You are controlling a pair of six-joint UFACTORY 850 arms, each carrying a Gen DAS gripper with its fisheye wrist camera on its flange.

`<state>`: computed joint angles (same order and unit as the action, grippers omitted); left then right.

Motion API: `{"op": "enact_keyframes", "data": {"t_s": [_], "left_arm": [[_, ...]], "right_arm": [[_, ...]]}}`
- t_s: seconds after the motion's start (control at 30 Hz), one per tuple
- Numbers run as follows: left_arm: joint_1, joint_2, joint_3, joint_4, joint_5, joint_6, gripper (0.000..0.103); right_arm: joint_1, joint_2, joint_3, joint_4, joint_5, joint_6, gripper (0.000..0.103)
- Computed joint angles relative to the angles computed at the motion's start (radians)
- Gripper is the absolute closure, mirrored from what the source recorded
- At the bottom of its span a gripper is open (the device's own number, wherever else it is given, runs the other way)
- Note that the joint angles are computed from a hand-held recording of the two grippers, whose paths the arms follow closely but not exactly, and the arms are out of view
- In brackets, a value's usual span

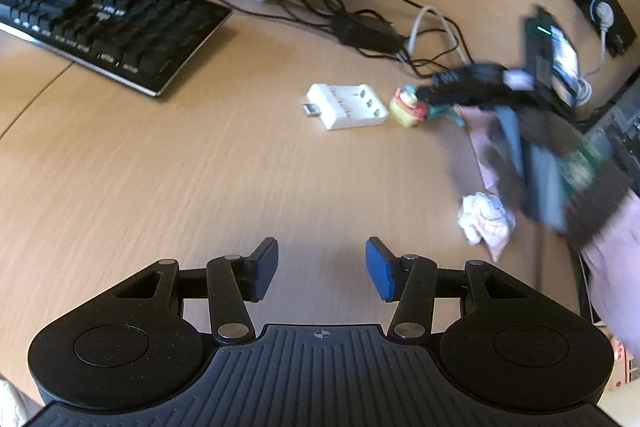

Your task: Organize objects

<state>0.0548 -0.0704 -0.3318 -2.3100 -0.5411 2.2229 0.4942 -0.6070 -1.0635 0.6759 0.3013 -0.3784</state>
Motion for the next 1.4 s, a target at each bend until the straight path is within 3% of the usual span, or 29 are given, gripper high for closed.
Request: {"op": "enact_keyframes", "data": {"t_s": [0.13,0.17,0.37,0.43,0.53,0.63,0.73,0.87,1.0,1.07,1.13,1.17,1.23,1.4], "left_arm": [[-0.022,-0.032,-0.019,0.030,-0.021,-0.011,0.050],[-0.037,-0.042,-0.027,0.037,-0.025,-0.016,0.050],[-0.162,-0.114,-0.100,0.022,-0.043,0.021,0.050],[-0.212,-0.122,-0.121,0.020,-0.025,0.025,0.050],[-0.271,-0.153,-0.155,0.069,-0.077,0.020,0.050],[-0.350,-0.185,-0.200,0.021,-0.057,0.046,0.050],[-0.430,-0.224,-0.247,-0.151,-0.006,0.185,0.050],[-0.526,-0.299,-0.322,-0.475,0.111,0.507,0.050],[-0.564,-0.333,-0.349,-0.693,0.103,0.726,0.050],[-0.569,-0.344,-0.367,-0.737,0.113,0.742,0.050],[-0.572,-0.351,-0.385,-0.766,0.128,0.760,0.064],[-0.572,-0.350,-0.386,-0.787,0.123,0.776,0.081],[-0.567,-0.345,-0.386,-0.799,0.126,0.773,0.085],[-0.500,-0.279,-0.318,-0.616,0.093,0.554,0.090]], "right_arm": [[0.046,0.123,0.187,-0.245,0.015,0.183,0.089],[0.058,0.152,0.230,-0.244,0.031,0.169,0.097],[0.111,0.310,0.442,0.066,0.147,-0.111,0.098],[0.098,0.362,0.496,0.117,0.173,-0.088,0.097],[0.077,0.466,0.594,0.132,0.212,0.031,0.096],[0.073,0.559,0.675,0.239,0.254,0.007,0.093],[0.071,0.611,0.728,0.307,0.274,-0.011,0.080],[0.082,0.639,0.780,0.385,0.315,-0.030,0.063],[0.089,0.651,0.809,0.401,0.332,-0.009,0.034],[0.096,0.650,0.821,0.399,0.344,-0.016,0.033],[0.092,0.636,0.820,0.377,0.338,-0.022,0.033],[0.086,0.622,0.814,0.354,0.334,-0.018,0.032],[0.075,0.593,0.800,0.306,0.325,-0.002,0.032],[0.044,0.531,0.745,0.144,0.304,0.057,0.032]]}}
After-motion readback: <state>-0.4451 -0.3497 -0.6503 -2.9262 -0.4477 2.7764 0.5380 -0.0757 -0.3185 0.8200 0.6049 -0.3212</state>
